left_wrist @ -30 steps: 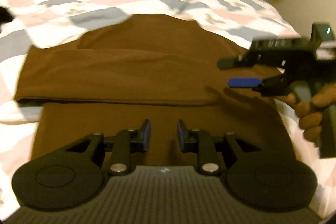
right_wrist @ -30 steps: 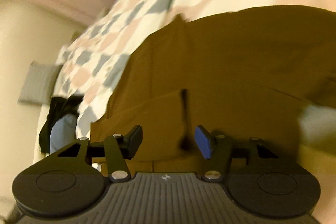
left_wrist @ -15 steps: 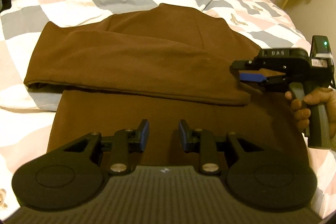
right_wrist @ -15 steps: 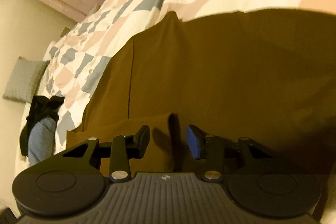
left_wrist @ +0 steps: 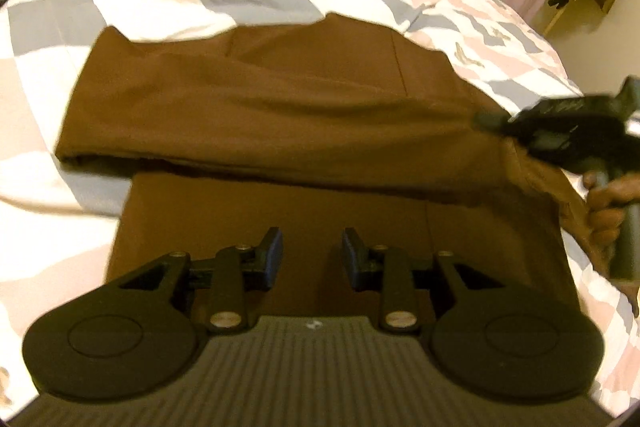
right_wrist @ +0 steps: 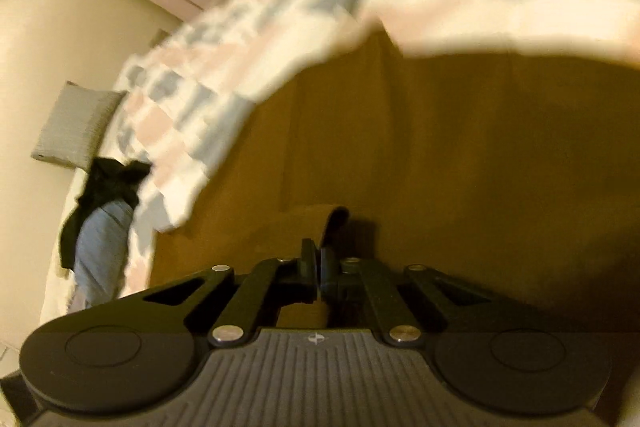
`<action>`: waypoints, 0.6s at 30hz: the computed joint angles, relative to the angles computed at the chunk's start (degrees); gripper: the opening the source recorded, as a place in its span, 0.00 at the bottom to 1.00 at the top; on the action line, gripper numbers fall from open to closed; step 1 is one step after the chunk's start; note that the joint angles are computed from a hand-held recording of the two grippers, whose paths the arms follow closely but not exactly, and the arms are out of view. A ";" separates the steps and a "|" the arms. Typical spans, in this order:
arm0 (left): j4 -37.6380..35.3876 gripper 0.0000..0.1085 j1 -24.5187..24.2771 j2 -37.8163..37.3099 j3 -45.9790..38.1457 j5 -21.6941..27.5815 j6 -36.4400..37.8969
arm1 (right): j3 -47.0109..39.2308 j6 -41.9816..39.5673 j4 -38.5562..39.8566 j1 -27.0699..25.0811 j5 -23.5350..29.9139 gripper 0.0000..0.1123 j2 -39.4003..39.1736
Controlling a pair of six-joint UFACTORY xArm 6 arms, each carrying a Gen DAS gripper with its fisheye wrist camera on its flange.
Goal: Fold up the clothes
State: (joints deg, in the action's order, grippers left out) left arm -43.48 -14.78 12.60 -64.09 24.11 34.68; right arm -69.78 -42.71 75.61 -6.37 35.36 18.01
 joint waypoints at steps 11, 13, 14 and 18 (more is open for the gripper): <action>-2.90 0.22 1.59 3.35 -6.68 -1.37 2.10 | 0.69 17.52 -22.06 -5.75 -6.65 0.01 -4.00; -0.57 0.19 2.00 4.18 -7.55 -1.89 0.72 | 1.28 18.18 -22.70 -5.98 -7.41 0.01 -4.14; 0.61 0.19 2.22 4.60 -8.01 -2.13 -0.07 | 1.74 18.43 -23.74 -6.23 -7.87 0.01 -4.48; 2.22 0.18 3.31 5.62 -9.45 -2.75 -1.64 | 4.11 21.96 -29.32 -7.51 -10.28 0.01 -6.28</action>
State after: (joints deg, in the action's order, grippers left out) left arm -41.26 -11.48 18.22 -73.54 21.36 33.04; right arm -65.67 -20.75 46.29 -13.88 25.08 11.74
